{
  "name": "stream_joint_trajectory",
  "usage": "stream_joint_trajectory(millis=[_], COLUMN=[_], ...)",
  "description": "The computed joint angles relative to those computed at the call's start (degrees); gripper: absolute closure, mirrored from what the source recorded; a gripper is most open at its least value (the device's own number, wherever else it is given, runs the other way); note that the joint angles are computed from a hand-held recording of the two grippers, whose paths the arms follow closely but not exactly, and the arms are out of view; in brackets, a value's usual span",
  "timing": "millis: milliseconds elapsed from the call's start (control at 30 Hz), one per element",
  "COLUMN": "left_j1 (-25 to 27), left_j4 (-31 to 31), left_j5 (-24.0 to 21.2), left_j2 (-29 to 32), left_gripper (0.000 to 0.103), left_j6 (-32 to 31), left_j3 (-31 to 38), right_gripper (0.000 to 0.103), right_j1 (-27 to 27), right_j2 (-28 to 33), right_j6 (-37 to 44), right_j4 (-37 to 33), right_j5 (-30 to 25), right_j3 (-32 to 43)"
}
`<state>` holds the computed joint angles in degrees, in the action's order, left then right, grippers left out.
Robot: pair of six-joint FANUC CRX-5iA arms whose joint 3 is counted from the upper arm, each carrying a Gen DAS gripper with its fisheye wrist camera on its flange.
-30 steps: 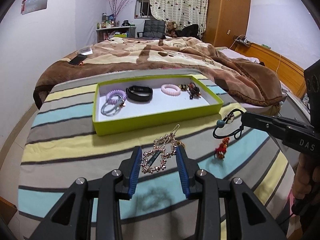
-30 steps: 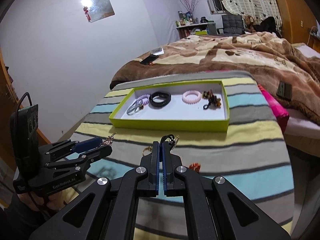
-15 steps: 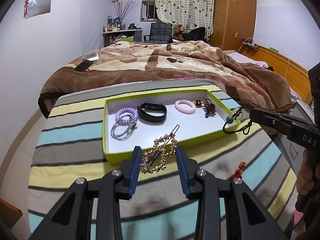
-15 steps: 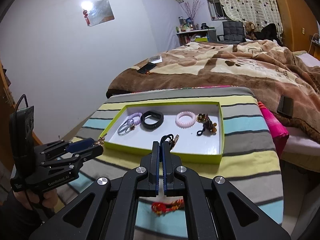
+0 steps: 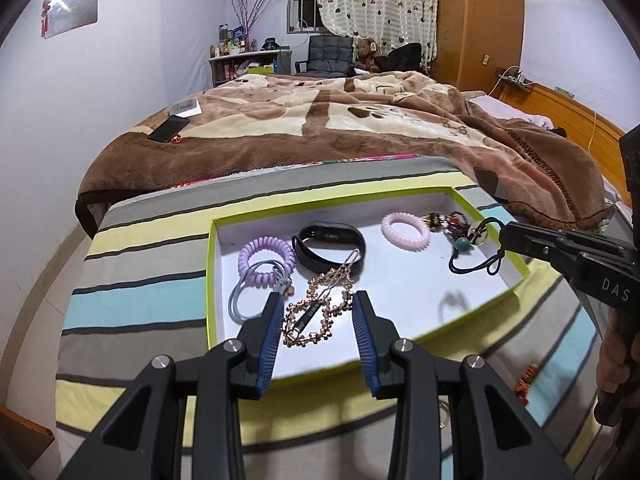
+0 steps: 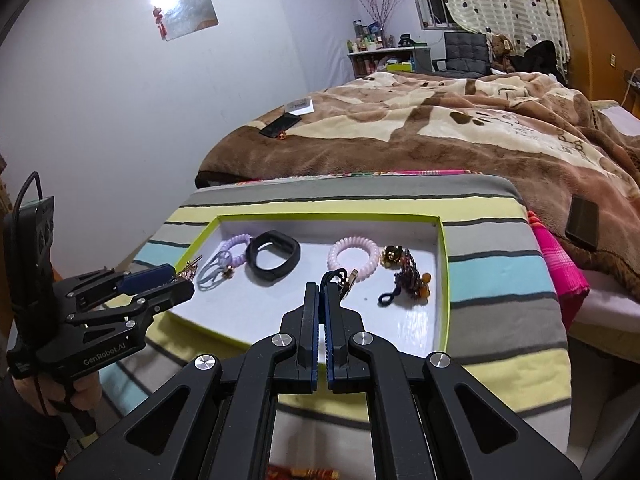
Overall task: Organize jewelry
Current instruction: 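Carry the brooch and black hair tie into the green box and open both tools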
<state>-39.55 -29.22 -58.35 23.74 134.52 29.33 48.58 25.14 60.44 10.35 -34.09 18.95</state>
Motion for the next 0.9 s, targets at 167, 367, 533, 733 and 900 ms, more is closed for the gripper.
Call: stream_joint_trajectory(millis=[167,367,533,733,900], left_j1=[1.14,2.22,2.43,2.16,2.00], left_j4=[0.79,2.28,2.96,2.73,2.64], left_j5=[-0.72,-1.57,-1.82,-2.54,-2.63], left_j2=[1.66,3.44,4.27,5.14,5.24], left_gripper=[0.066,0.066,0.066,0.066,0.065], left_j6=[-0.56,-1.51,-2.13,-3.45,-4.26], left_j3=[1.14,2.14,2.35,3.41,3.54], right_gripper=[0.101,0.101,0.101,0.101,0.097], right_j1=[-0.82,-1.59,-2.08,-2.59,-2.48], right_j2=[3.22,5.33,6.11,6.38,6.74], right_j6=[2.14,1.81,1.50,1.59,1.42], right_j4=[-2.30,-2.64,-2.97,-4.42,-3.93], right_j5=[-2.94,-5.29,-6.75,-7.47,-8.26], right_j3=[4.15,6.08,6.82,7.30,7.90])
